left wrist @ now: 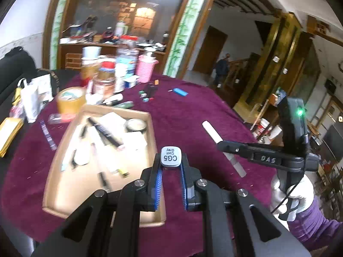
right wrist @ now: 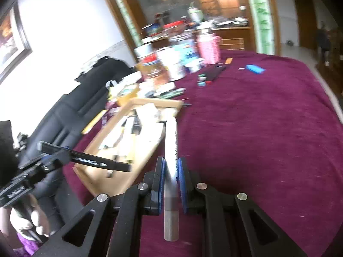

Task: Organize rigid objects
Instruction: 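Carry both markers to the tray and lower them in with both grippers, then open both grippers to release the markers into the tray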

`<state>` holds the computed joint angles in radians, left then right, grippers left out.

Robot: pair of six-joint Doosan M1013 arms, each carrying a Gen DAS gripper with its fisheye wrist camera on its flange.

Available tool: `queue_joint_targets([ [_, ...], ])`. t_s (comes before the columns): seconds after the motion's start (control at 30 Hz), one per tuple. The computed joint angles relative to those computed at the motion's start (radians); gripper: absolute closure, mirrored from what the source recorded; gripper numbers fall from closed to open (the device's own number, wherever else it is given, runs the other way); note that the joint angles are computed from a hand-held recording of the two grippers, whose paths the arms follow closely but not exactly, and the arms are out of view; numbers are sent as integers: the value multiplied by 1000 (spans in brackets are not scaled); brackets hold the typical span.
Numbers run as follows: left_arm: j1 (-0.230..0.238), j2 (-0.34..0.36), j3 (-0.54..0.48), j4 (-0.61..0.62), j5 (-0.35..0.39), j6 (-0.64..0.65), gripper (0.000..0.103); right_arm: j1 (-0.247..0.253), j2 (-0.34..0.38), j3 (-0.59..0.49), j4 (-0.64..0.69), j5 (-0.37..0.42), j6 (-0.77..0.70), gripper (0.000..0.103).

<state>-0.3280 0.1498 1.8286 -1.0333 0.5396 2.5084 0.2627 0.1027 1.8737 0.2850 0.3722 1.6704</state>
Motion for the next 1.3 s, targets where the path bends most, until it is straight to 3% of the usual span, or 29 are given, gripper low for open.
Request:
queue_joint_targets([
  [0.2,67,9,-25,166,87,-121,88,33,93,-80,213,62,-189,89],
  [0.3,87,25,-50,253,149,-175,88,45,130,-107,248,88,-199,89],
  [0.5,125,117,-149,375,355,-273,88,45,203,-160,291,134,-187,89],
  [0.67,162,204,-240,354,471,-321,85,55,240,-195,214,157,-95,89],
  [0.93,157,297,-332,363,505,-385,80,60,275,-235,55,179,67,89],
  [1.1,125,347,-372,450,515,-435,84,61,293,-253,3,198,127,89],
  [1.23,102,345,-360,518,461,-457,84,72,301,-266,-65,210,168,89],
  [1.3,86,320,-332,573,392,-479,81,76,305,-272,-84,216,177,88],
])
